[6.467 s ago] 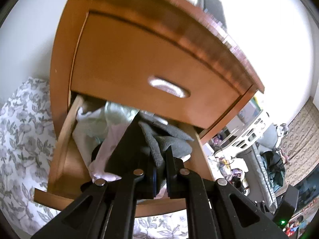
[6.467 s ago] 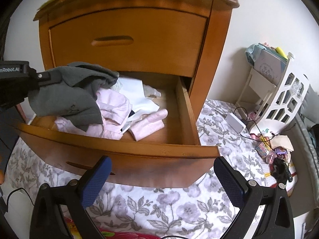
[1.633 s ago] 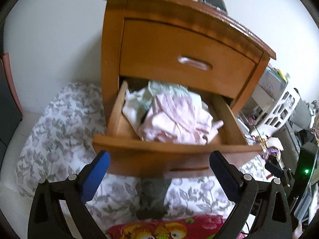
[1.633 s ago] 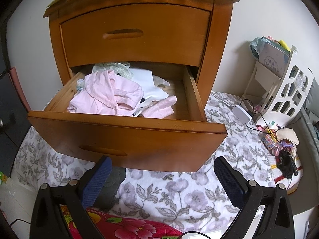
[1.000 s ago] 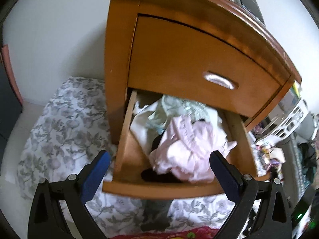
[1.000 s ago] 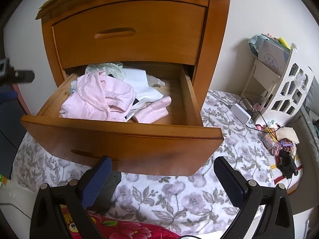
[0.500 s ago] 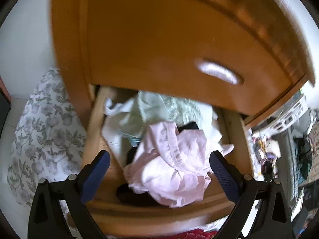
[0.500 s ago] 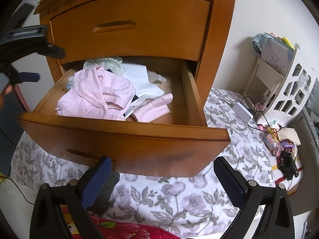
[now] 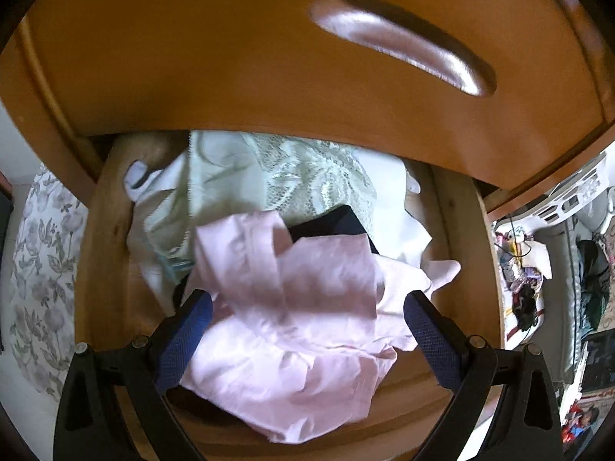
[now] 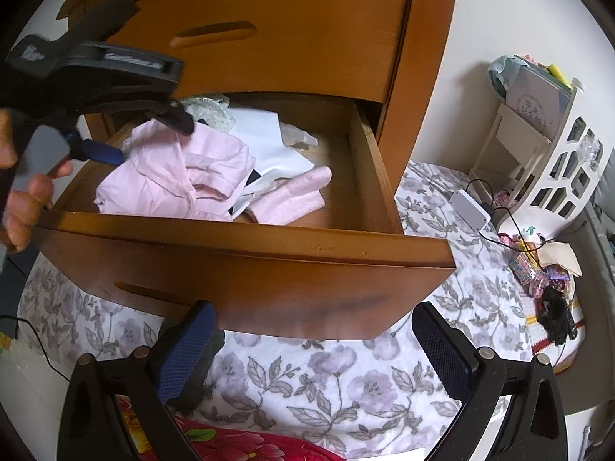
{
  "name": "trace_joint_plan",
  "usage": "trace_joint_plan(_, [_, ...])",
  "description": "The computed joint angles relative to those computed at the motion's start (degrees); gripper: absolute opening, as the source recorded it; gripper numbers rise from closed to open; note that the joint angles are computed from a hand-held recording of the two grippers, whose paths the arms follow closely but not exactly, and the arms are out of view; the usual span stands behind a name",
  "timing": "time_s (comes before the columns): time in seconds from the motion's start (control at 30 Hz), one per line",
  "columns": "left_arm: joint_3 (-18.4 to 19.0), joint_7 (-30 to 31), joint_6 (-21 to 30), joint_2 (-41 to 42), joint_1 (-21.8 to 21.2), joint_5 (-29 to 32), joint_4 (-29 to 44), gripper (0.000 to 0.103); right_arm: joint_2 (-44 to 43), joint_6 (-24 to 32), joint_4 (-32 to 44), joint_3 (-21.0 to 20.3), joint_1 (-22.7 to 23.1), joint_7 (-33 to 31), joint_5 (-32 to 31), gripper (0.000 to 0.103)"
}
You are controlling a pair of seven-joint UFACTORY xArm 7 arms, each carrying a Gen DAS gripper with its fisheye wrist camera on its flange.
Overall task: Take underwear out of drawer
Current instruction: 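Reach the left gripper into the drawer and grasp the pink garment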
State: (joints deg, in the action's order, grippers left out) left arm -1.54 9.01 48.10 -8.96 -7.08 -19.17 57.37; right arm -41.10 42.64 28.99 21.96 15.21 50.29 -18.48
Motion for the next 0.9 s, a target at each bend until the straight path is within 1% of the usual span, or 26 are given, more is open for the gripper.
trace_joint_plan(0.07, [-0.5, -0.8, -0.2, 0.8, -0.1, 1.2, 0.4, 0.100, 0.2, -0.2, 0.0, 0.0, 0.0, 0.1, 0.0, 0.103])
trace_joint_plan(0.17, [-1.4, -3.2, -1.3, 1.7, -0.1, 4.8, 0.5, 0.100, 0.3, -0.2, -0.2, -0.2, 0.1, 0.1, 0.0, 0.103])
trace_joint_plan(0.27, [-1.2, -4.4, -2.6, 1.6, 0.1, 5.9, -0.2, 0.099, 0.2, -0.2, -0.4, -0.3, -0.1, 0.2, 0.0, 0.103])
trace_joint_plan(0.3, [-0.9, -4.4, -2.7, 1.5, 0.2, 5.9, -0.4, 0.097, 0.2, -0.2, -0.4, -0.3, -0.1, 0.3, 0.0, 0.103])
trace_joint_plan(0.37, [-0.2, -3.4, -2.4, 1.5, 0.5, 4.4, -0.6, 0.091, 0.3, -0.2, -0.4, -0.3, -0.2, 0.4, -0.1, 0.103])
trace_joint_plan(0.4, [0.3, -2.6, -2.2, 1.3, 0.7, 3.3, -0.8, 0.090, 0.3, -0.2, -0.4, -0.3, -0.2, 0.4, 0.0, 0.103])
trace_joint_plan(0.57, [1.8, 0.0, -2.3, 0.0, 2.2, 0.7, -2.3, 0.089, -0.1, -0.2, -0.6, -0.3, -0.1, 0.4, -0.1, 0.103])
trace_joint_plan(0.7, [3.1, 1.5, -1.2, 0.0, 3.4, -1.9, -2.2, 0.088, -0.3, -0.2, -0.7, -0.3, -0.2, 0.6, 0.1, 0.103])
trace_joint_plan(0.83, [3.6, 2.4, 0.2, 0.6, 4.5, -4.2, -1.9, 0.088, -0.2, -0.3, -0.7, -0.3, -0.1, 0.4, 0.1, 0.103])
trace_joint_plan(0.9, [3.1, 2.5, -0.1, 1.1, 4.6, -4.0, -1.8, 0.088, -0.1, -0.3, -0.7, -0.3, -0.1, 0.5, 0.1, 0.103])
